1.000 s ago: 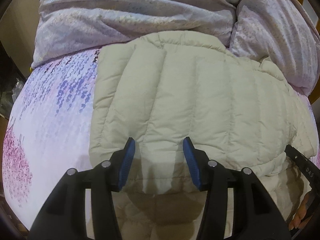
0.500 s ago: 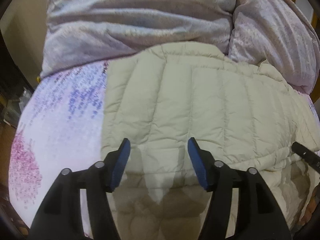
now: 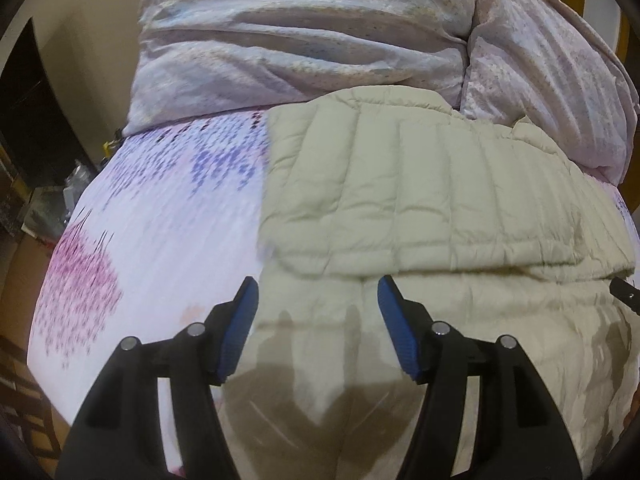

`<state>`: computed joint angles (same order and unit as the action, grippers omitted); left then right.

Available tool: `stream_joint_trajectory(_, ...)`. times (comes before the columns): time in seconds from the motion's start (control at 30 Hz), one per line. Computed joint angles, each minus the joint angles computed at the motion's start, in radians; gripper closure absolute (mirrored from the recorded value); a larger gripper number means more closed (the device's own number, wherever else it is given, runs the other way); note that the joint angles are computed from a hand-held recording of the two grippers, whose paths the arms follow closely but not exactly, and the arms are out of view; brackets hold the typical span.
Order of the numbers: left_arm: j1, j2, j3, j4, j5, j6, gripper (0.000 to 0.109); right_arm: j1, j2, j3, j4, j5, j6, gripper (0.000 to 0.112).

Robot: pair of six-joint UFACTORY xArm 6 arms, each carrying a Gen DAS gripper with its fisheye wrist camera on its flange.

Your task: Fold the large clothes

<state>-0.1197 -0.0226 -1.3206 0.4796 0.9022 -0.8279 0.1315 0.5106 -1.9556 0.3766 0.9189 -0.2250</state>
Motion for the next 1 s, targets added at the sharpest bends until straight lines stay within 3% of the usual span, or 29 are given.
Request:
stream_joint_trajectory(0.27, -0.007, -0.254, 0.271, -0.026, -0.029, -0.060, 0.047, -0.084, -0.199, 0.302, 0.065, -0.117, -0.186, 0.042)
stream_joint_trajectory(0.53, -0.009, -0.467, 0.482, -0.047, -0.013, -0.113, 0.046, -0.187, -0.318, 0.497, 0.107, -0.145, -0.273, 0.042)
stream_joint_trajectory(0.7, 0.008, -0.570, 0.587, -0.084, -0.028, -0.132, 0.046, -0.237, -0.355, 0.560, 0.167, -0.117, -0.332, 0.042)
stream_joint_trajectory(1.0, 0.003, -0.624, 0.652, -0.126, -0.057, -0.140, 0.046, -0.285, -0.371, 0.614, 0.206, -0.079, -0.356, 0.042)
